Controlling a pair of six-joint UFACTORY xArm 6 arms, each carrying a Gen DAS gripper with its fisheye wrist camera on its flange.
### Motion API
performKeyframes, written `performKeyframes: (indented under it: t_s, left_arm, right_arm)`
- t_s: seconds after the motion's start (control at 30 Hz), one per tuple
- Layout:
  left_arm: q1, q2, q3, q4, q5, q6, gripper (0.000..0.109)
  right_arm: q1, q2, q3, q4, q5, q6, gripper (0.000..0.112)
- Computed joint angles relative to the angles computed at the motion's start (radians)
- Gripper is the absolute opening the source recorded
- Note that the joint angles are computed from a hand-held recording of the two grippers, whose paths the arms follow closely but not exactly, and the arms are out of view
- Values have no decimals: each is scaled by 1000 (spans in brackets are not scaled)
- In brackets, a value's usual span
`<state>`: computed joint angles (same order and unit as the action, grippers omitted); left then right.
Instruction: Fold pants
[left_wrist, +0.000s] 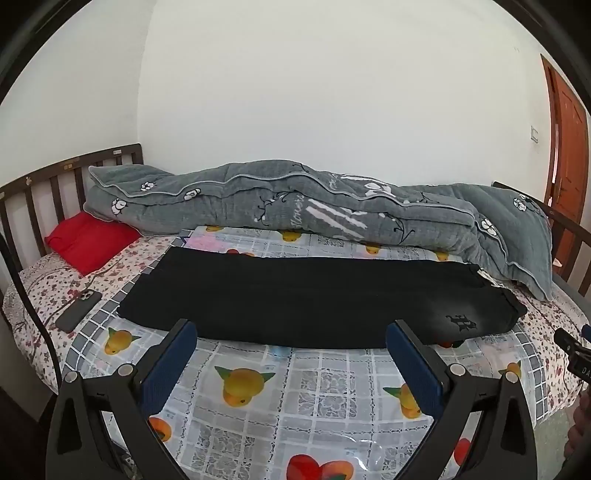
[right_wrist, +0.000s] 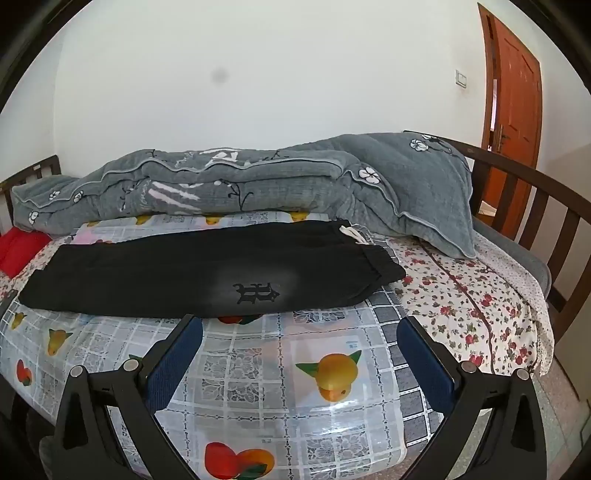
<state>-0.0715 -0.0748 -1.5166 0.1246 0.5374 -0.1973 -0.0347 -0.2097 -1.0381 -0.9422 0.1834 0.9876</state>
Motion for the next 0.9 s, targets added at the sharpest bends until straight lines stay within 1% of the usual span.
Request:
performKeyframes:
  t_s: [0.23,0.33,0.63,0.9]
  left_arm:
    - [6,9,-14,4,2,-6,103]
    - [9,-13,22,5,-19,-5,103]
    - [14,-19,30,0,-26,0,103]
    - [20,-24,33,0,-27,5,103]
  right_arm:
    - [7,-12,9,-16,-3,23,103]
    - [10,-14,10,-20,-2,29,103]
    - [4,-24,17,8,-18,12,103]
    - [8,-27,16,5,-12,16,103]
